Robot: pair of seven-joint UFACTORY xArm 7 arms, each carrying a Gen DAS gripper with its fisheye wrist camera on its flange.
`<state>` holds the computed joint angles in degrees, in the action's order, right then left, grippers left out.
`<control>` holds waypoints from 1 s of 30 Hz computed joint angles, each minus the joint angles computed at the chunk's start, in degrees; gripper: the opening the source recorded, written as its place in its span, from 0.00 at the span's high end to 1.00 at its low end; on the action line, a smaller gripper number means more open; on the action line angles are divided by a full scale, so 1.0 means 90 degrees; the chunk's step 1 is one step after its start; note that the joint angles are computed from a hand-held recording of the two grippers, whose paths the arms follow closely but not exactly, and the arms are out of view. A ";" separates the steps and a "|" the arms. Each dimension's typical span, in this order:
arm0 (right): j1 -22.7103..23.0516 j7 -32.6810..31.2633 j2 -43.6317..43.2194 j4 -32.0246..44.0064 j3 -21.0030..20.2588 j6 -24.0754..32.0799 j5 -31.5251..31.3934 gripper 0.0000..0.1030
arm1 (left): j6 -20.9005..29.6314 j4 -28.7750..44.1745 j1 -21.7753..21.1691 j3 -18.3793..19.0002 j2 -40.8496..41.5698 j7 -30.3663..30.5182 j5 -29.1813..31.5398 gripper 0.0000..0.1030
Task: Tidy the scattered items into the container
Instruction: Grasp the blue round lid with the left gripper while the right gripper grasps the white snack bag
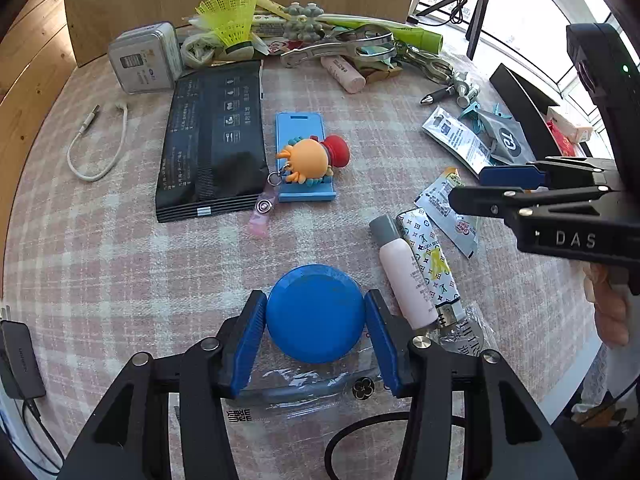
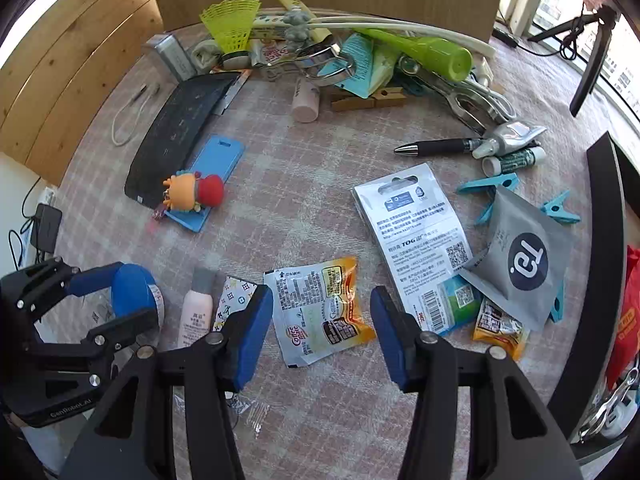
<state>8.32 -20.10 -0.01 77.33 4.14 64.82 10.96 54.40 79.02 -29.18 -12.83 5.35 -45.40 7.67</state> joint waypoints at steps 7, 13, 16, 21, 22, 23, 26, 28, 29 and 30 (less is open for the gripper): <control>0.0102 -0.0114 0.0098 -0.0105 0.0071 -0.0027 -0.0477 0.57 | -0.0038 0.0061 -0.0008 0.0030 0.0049 -0.0075 0.0050 0.54; 0.0017 -0.0142 0.0025 -0.0085 -0.0008 -0.0007 -0.0435 0.93 | -0.0055 0.0035 0.0034 0.0036 -0.0034 -0.0129 0.0095 0.54; -0.0030 -0.0238 -0.0053 -0.0191 -0.0040 -0.0062 -0.0303 0.94 | -0.0029 0.0060 0.0044 0.0030 -0.0020 -0.0113 0.0075 0.54; -0.0227 -0.0579 0.0099 0.0033 -0.0163 0.0457 0.0187 0.47 | -0.0020 0.0049 0.0031 0.0011 -0.0032 -0.0096 0.0045 0.54; -0.0255 -0.0762 0.0062 -0.0007 -0.0168 0.0501 0.0266 0.36 | -0.0024 0.0043 0.0031 0.0011 -0.0027 -0.0103 0.0035 0.54; -0.0266 -0.0938 0.0025 -0.0053 -0.0162 0.0548 0.0286 0.36 | -0.0029 0.0032 0.0034 0.0013 -0.0026 -0.0110 0.0020 0.54; -0.0187 -0.1290 -0.0156 -0.0376 -0.0068 0.0378 -0.0162 0.34 | -0.0024 0.0022 0.0039 0.0016 -0.0022 -0.0139 -0.0009 0.54; -0.0096 -0.1536 -0.0325 -0.0638 0.0000 0.0162 -0.0613 0.42 | -0.0016 0.0030 0.0033 0.0014 -0.0027 -0.0153 0.0015 0.54; -0.0081 -0.1601 -0.0305 -0.0600 -0.0008 0.0245 -0.0654 0.50 | -0.0009 0.0037 0.0027 0.0014 -0.0030 -0.0168 0.0046 0.54; -0.0072 -0.1613 -0.0264 -0.0535 -0.0010 0.0332 -0.0740 0.59 | -0.0009 0.0042 0.0022 0.0015 -0.0034 -0.0195 0.0078 0.54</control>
